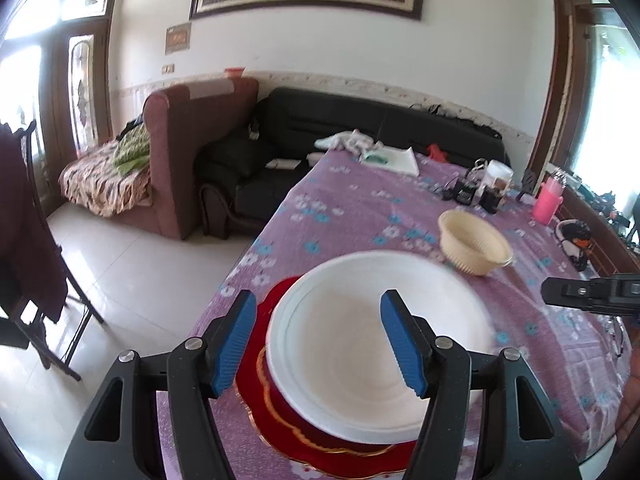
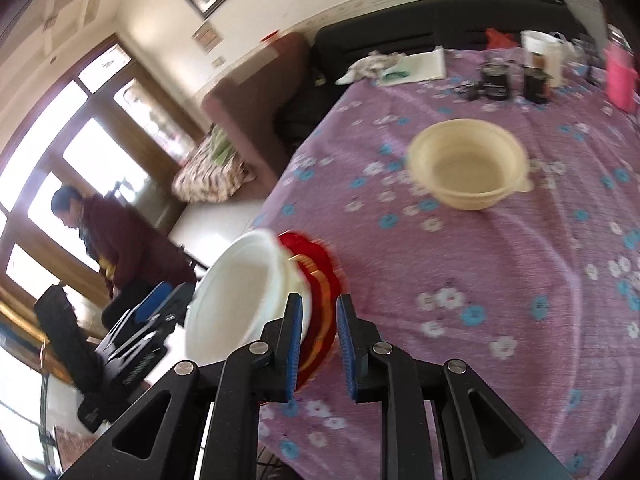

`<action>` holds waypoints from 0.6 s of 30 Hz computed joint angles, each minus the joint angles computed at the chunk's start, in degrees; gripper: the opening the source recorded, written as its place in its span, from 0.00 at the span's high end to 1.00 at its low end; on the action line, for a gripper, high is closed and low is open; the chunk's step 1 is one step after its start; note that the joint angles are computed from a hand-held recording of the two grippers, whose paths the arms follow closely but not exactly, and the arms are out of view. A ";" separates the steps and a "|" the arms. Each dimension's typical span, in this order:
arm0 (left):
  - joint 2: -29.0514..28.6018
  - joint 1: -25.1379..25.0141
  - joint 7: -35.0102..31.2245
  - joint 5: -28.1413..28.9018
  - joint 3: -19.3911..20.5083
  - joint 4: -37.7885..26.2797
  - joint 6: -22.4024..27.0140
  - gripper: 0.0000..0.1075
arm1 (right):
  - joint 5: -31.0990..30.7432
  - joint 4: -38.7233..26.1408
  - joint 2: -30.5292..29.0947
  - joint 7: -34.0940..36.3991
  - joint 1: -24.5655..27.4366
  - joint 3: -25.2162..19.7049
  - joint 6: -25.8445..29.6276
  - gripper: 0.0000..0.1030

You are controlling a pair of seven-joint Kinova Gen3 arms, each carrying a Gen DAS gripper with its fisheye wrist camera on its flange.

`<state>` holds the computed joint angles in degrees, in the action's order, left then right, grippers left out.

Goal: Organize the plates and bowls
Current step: 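Lower the white bowl onto the beige bowl and open the right gripper, then grasp the rim of the second beige bowl with the right gripper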

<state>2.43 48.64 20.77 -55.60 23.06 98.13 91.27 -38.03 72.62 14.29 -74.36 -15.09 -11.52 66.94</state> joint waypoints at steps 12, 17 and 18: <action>7.82 5.01 -13.75 -5.25 -2.45 -10.24 -5.93 0.40 | -4.71 3.46 0.58 0.31 8.44 2.85 -1.47 0.81; 12.95 4.19 -21.73 -0.46 -5.11 -14.85 -15.56 0.40 | -4.82 3.34 1.85 -0.33 10.31 3.51 -2.10 0.81; 14.25 3.80 -23.41 0.60 -5.61 -15.70 -17.43 0.40 | -4.58 3.30 2.03 -0.57 10.52 3.56 -2.45 0.81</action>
